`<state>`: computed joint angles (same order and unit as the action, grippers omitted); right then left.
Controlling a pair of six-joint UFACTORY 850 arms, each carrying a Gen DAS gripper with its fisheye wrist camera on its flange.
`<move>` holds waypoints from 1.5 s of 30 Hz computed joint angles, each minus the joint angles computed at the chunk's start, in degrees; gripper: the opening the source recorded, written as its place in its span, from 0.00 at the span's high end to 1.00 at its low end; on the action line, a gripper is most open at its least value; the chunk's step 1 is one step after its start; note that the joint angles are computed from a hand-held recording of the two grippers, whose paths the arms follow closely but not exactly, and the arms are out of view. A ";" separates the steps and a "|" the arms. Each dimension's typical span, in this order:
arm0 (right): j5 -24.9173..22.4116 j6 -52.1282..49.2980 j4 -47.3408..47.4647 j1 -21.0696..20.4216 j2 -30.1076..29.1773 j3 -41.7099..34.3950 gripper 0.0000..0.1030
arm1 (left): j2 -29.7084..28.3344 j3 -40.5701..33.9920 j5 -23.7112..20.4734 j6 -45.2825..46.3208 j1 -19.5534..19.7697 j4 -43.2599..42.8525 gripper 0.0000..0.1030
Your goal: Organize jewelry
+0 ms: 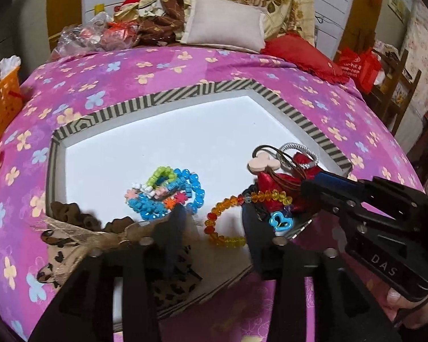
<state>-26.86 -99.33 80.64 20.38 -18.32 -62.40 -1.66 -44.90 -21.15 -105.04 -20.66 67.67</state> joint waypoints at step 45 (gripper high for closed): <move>-0.60 -6.21 1.91 -6.78 24.82 21.22 0.33 | 7.08 6.32 -20.85 -14.92 -18.93 -3.71 0.31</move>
<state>-27.46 -105.53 82.55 13.60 6.50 -41.18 5.41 -38.58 -41.99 -119.96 -39.59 63.95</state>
